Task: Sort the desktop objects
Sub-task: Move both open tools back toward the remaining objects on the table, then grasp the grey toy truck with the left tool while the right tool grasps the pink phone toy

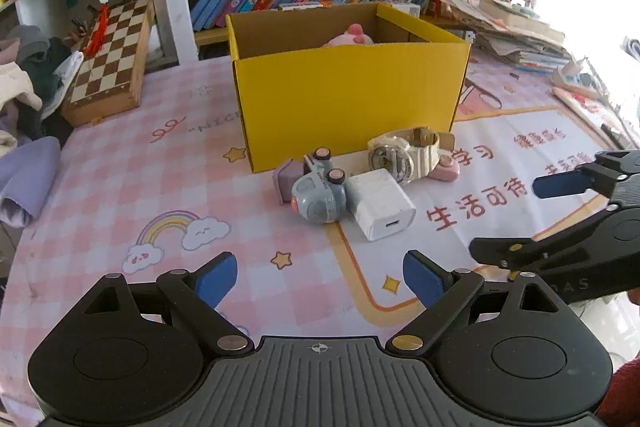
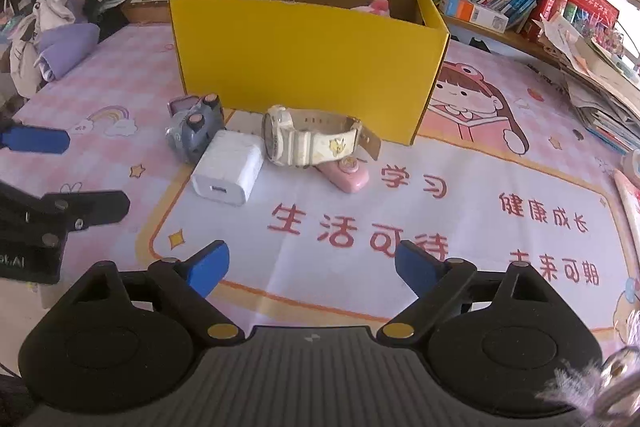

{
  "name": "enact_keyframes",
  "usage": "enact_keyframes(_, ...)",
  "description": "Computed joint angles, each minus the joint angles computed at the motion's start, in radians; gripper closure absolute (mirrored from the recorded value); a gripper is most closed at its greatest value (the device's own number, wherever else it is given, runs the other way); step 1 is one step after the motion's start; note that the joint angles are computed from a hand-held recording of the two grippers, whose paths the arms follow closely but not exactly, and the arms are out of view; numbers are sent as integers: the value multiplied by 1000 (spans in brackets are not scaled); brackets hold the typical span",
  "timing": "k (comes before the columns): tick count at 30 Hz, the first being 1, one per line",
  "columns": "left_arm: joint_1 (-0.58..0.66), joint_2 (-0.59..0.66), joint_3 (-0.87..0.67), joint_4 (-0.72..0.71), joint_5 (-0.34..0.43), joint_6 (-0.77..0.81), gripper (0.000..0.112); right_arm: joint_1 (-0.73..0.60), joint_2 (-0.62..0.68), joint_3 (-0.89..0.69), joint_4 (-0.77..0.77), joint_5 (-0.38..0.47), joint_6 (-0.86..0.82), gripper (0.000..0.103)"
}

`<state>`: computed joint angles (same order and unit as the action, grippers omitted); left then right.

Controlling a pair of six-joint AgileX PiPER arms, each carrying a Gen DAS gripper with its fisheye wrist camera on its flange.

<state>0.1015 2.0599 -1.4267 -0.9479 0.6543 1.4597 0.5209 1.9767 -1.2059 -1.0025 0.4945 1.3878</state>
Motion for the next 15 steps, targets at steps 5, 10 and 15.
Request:
enact_keyframes(5,-18,5,5,-23,-25,40,23,-22,18,-32,36,-15,-73,22)
enact_keyframes(10,-35,27,-30,-39,-49,16,25,-49,30,-54,65,-34,-132,26)
enact_keyframes(15,-59,65,-92,-11,-61,-51,30,-82,48,-87,119,-44,-201,33)
